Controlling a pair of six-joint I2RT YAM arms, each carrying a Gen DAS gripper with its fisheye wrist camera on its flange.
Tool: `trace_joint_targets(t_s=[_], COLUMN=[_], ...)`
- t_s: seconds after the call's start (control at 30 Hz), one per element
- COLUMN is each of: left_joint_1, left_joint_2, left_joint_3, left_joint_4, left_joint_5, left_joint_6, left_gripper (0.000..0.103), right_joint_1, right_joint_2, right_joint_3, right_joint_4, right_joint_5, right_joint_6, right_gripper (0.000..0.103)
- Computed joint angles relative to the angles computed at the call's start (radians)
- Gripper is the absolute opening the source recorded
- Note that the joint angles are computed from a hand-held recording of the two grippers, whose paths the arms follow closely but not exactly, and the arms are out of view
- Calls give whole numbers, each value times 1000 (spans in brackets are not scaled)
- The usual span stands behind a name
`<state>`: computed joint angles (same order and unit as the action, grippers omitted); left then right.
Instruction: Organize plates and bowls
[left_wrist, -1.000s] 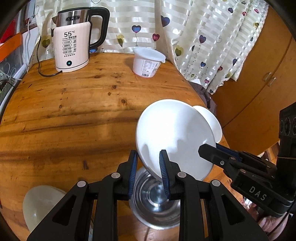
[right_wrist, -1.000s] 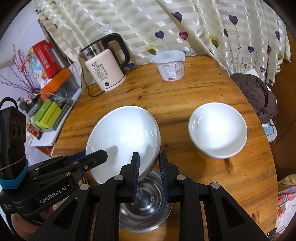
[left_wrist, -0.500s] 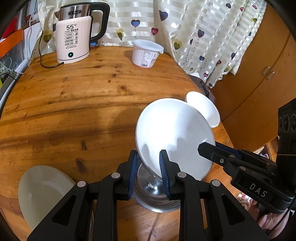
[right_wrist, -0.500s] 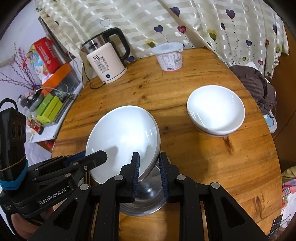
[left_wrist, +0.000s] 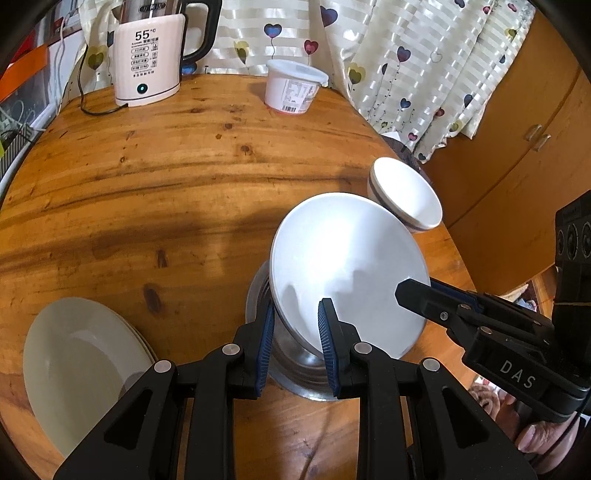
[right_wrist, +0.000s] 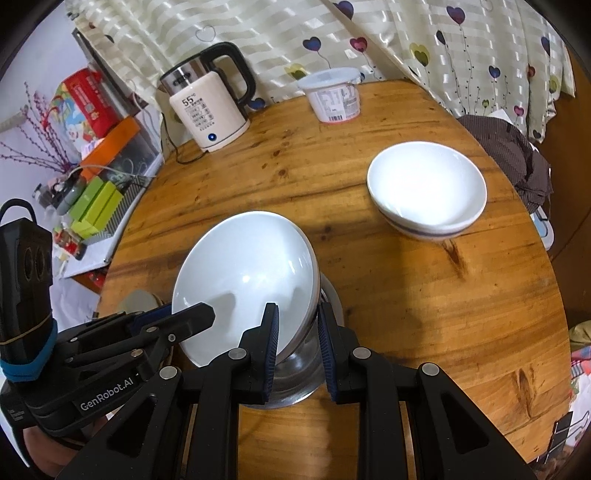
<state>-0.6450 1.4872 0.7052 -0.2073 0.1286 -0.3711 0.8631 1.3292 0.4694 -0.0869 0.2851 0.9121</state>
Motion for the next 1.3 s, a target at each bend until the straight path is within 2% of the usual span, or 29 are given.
trace_joint_targets(t_s=[0.67,1.3], left_joint_1=[-18,-40], left_joint_2=[43,45], left_joint_3=[-22,-20], left_joint_4=[21,16], left_joint_5=[4,-16], left_joint_6=[-19,-21], left_gripper=[25,27], right_joint_1=[-7,-11], right_joint_2=[73,84], right_joint_3=[-23,-27], right_joint_4=[56,62], right_joint_5=[-50,-53], right_joint_6=[14,1], right_gripper=[22,23])
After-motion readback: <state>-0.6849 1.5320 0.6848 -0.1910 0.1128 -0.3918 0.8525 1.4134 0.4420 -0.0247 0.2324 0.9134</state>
